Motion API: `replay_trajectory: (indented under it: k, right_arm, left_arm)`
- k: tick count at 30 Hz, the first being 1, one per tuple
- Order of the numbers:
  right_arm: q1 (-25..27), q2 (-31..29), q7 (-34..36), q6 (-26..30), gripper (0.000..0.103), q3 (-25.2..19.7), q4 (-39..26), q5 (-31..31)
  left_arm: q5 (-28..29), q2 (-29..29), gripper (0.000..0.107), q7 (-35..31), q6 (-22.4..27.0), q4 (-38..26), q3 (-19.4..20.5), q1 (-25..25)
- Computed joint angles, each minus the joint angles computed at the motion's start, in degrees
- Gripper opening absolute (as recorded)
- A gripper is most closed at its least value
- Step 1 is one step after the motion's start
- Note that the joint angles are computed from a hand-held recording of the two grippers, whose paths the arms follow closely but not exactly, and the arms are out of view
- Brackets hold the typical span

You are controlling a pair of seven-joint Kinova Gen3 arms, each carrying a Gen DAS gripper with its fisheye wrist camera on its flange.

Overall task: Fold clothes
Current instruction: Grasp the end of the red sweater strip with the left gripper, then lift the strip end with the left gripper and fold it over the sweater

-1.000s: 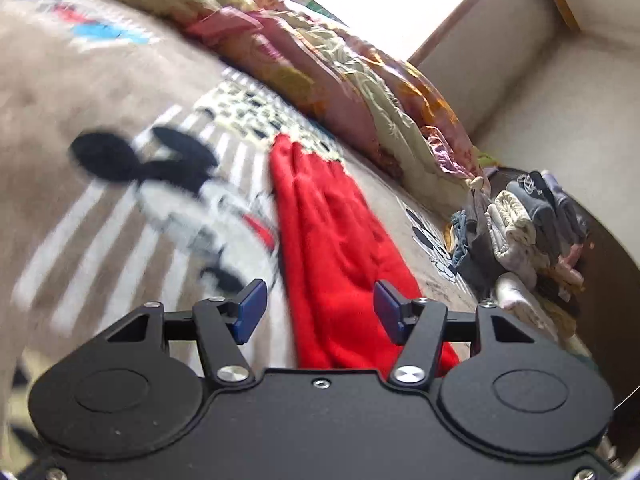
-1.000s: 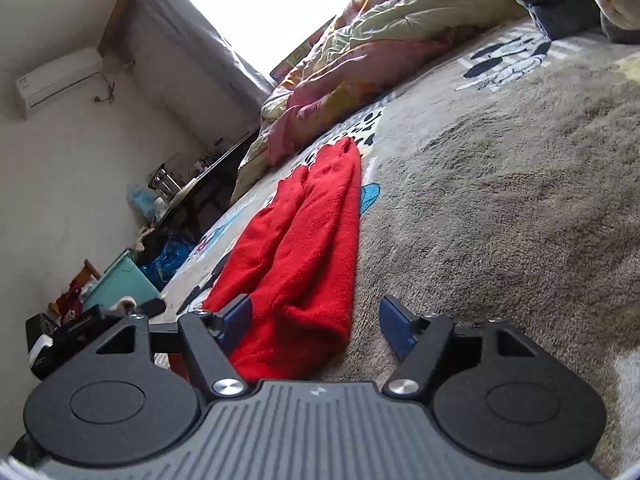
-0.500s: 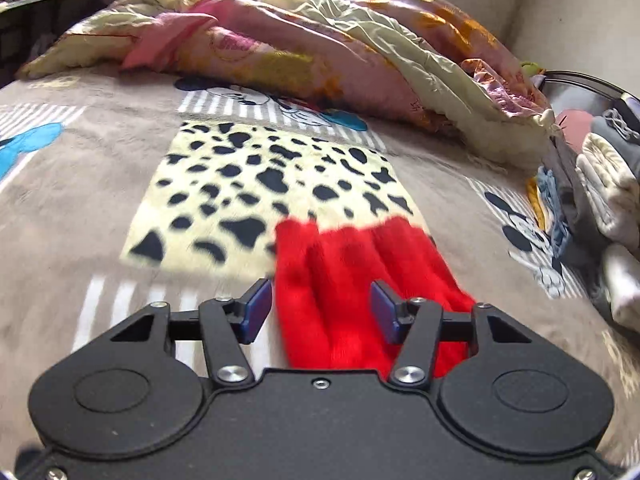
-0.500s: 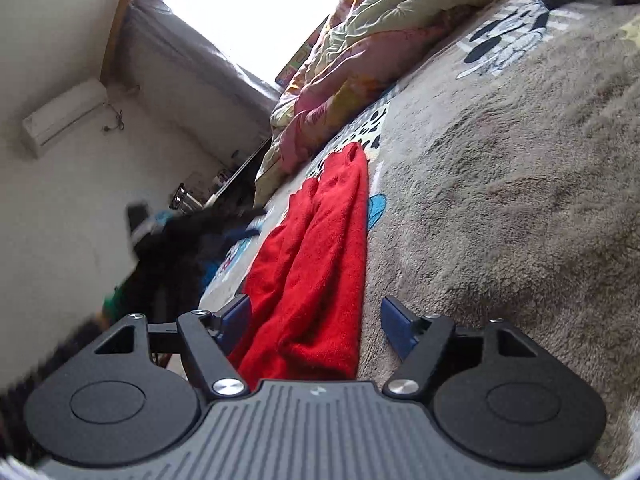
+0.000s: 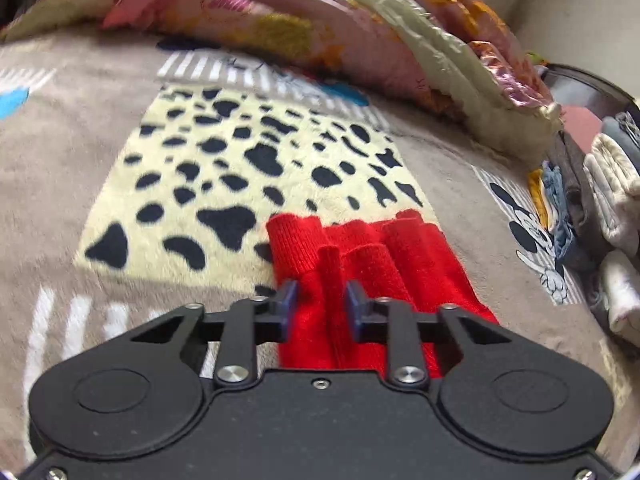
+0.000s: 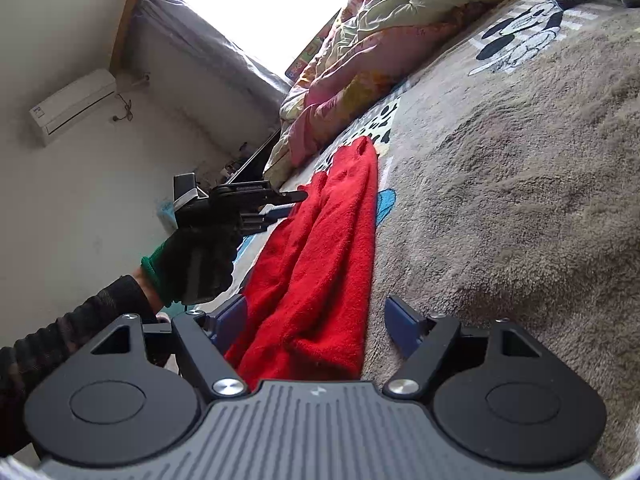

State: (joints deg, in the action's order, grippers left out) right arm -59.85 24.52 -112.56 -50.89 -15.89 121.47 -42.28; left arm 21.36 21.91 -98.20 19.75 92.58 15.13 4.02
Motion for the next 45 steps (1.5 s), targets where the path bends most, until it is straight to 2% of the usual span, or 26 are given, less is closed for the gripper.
replay_trajectory:
  k: [2, 4, 8, 10, 11, 14, 17, 18, 21, 22, 24, 26, 27, 29, 31, 34, 36, 40, 42, 43, 45]
  right_arm:
    - [-0.15, 0.01, 0.39, 0.09, 0.076, 0.08, -0.09, -0.20]
    - [-0.27, -0.02, 0.82, 0.24, 0.076, 0.14, -0.21, -0.45]
    - [-0.39, -0.08, 1.50, 0.51, 0.076, 0.18, -0.37, -0.73]
    - [-0.43, -0.09, 1.73, 0.57, 0.077, 0.18, -0.40, -0.79]
    - [-0.46, -0.08, 1.82, 0.57, 0.077, 0.17, -0.41, -0.82]
    - [-0.54, -0.10, 2.13, 0.62, 0.077, 0.17, -0.53, -1.04]
    - [-0.54, -0.11, 2.30, 0.72, 0.077, 0.15, -0.57, -1.07]
    - [-0.54, -0.11, 2.31, 0.73, 0.077, 0.13, -0.56, -1.01]
    - [-0.54, -0.10, 2.31, 0.72, 0.078, 0.10, -0.56, -0.96]
    - [-0.50, -0.11, 2.26, 0.73, 0.078, 0.08, -0.52, -0.82]
    - [-0.52, -0.12, 2.38, 0.79, 0.078, 0.10, -0.54, -0.77]
    - [-0.51, -0.13, 2.45, 0.82, 0.078, 0.11, -0.52, -0.68]
    - [-0.54, -0.12, 2.49, 0.82, 0.078, 0.11, -0.54, -0.70]
    - [-0.51, -0.11, 2.49, 0.86, 0.078, 0.11, -0.55, -0.67]
    - [-0.43, -0.13, 2.41, 0.90, 0.078, 0.11, -0.50, -0.54]
    - [-0.43, -0.11, 2.42, 0.89, 0.079, 0.12, -0.50, -0.46]
    - [-0.41, -0.07, 2.44, 0.93, 0.079, 0.14, -0.55, -0.41]
    - [-0.46, -0.11, 2.61, 1.02, 0.079, 0.15, -0.61, -0.52]
    - [-0.47, -0.12, 2.72, 1.13, 0.079, 0.17, -0.67, -0.58]
    - [-0.47, -0.15, 2.90, 1.30, 0.079, 0.20, -0.75, -0.63]
    - [-0.41, -0.21, 3.08, 1.60, 0.079, 0.23, -0.85, -0.60]
  left_arm:
    - [-0.91, -0.19, 0.014, -1.10, -0.80, 0.36, -0.04, 0.43]
    - [-4.05, -0.54, 0.014, 1.14, -1.03, 0.29, -3.46, 3.81]
    - [-10.24, -1.11, 0.016, 6.28, -4.88, 1.31, -8.35, 9.46]
    - [-11.23, -1.18, 0.016, 7.28, -6.49, 1.64, -7.66, 9.07]
    - [-11.19, -0.88, 0.016, 7.04, -6.11, 1.17, -6.29, 7.85]
    - [-12.59, 0.30, 0.016, 6.91, -3.77, -1.00, -5.62, 7.51]
    - [-15.39, 0.89, 0.012, 8.38, -2.79, -2.16, -8.04, 10.04]
    - [-15.67, 0.73, 0.011, 7.97, -3.68, -1.71, -7.70, 9.91]
    - [-19.99, 0.01, 0.011, 9.53, -5.40, -0.87, -11.40, 14.00]
    - [-20.62, -0.05, 0.011, 9.59, -5.88, -0.71, -11.54, 14.32]
    - [-20.94, 0.83, 0.011, 9.79, -4.06, -2.12, -10.74, 14.00]
    - [-23.14, 2.05, 0.011, 11.87, -1.36, -4.15, -12.72, 15.94]
    - [-22.85, 2.26, 0.011, 12.47, -1.15, -4.40, -12.46, 15.63]
    - [-22.85, 2.02, 0.003, 13.59, -2.03, -3.90, -12.30, 15.47]
    - [-23.15, 1.62, 0.002, 12.86, -3.91, -2.98, -11.03, 14.66]
    - [-20.37, 0.95, 0.002, 11.36, -10.74, 0.16, -7.51, 11.37]
    - [-19.45, 1.56, 0.002, 12.40, -12.60, 0.56, -8.54, 11.95]
    - [-20.29, 3.36, 0.002, 17.40, -9.58, -1.46, -15.86, 17.95]
    - [-21.62, 3.82, 0.002, 18.80, -6.63, -3.08, -16.57, 18.98]
    - [-21.64, 3.69, 0.008, 18.96, -4.68, -4.05, -15.85, 18.52]
    - [-23.54, 2.02, 0.018, 21.55, -3.16, -3.74, -17.21, 19.89]
